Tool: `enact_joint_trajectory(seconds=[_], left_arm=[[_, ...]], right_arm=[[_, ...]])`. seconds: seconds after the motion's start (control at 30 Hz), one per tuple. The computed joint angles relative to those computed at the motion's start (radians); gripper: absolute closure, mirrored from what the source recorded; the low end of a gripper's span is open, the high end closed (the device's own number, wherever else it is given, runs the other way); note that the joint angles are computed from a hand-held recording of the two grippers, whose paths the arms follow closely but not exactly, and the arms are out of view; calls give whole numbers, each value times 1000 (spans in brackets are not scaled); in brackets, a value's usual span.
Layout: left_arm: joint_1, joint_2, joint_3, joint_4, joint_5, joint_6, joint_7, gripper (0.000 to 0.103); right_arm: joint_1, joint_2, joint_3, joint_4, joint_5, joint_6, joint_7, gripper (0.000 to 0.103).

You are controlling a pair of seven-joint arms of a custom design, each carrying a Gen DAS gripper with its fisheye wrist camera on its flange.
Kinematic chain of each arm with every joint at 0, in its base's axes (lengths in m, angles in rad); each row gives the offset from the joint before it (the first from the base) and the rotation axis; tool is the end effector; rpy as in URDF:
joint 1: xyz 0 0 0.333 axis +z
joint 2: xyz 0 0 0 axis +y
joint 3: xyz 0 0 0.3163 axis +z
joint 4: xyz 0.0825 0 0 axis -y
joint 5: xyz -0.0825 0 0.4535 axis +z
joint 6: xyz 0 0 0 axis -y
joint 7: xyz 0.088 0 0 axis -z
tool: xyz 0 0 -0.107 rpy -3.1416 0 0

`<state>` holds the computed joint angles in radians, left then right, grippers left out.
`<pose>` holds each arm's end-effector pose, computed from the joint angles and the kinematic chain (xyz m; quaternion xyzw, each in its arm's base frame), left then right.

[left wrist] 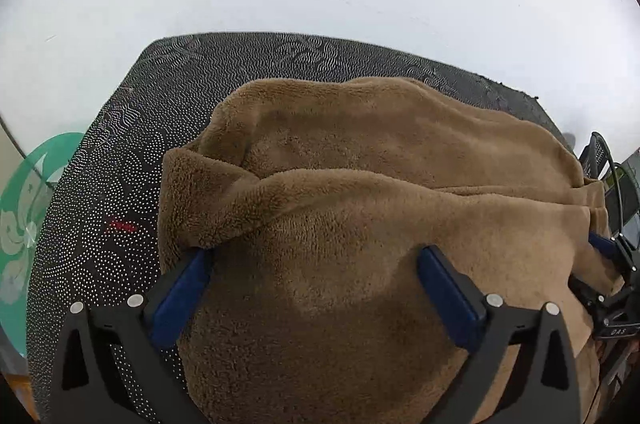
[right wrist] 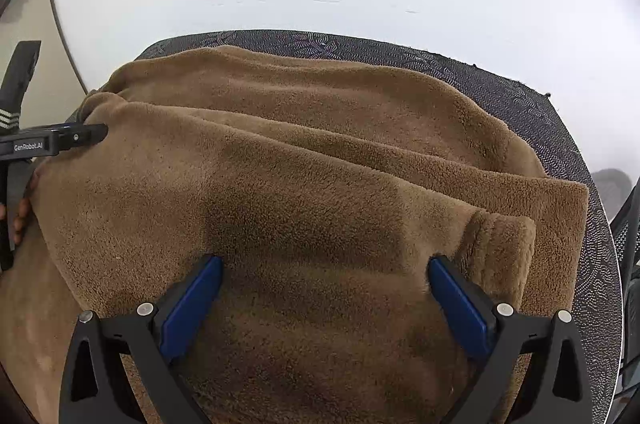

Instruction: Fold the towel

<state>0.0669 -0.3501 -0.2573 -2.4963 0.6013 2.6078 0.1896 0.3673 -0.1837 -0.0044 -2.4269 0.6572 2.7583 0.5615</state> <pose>0.5084 -0.1096 0.4142 -0.8652 0.3874 -0.2022 0.2458 0.5264 0.1727 0.3846 -0.8850 0.3482 -0.1295 0.2805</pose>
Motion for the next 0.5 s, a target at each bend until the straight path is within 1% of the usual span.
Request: enact_joint_trajectory(seconds=[0.03,0.17,0.2,0.3,0.37,0.43,0.5], left_arm=[[5,-1,-7,-1,14,0,-11,1],[-8,36,-22,51,32,-96,-16,1],[-15,45,-22,64,37,-120,-17,1],[-40,47,-9,78,28,-159,-20,1],[-74,20,17,73,-54,-179,27,1],[-101,-38,19,52,-98,-202,71,0],[-120,-105,-11,33,-89,-242,107,0]], right_arm=[[-1,-5,0,-3,-2,1,1,0],[0,-20,-3,-14,-10,1,5,0],[1,-19,-6,-13,-8,-2,4,0],[1,-22,-8,-14,-5,-5,6,0],[-5,-44,1,-36,-29,21,29,0],[-14,-87,15,-78,-86,69,79,0],[44,-183,-47,-139,-33,81,-12,0]])
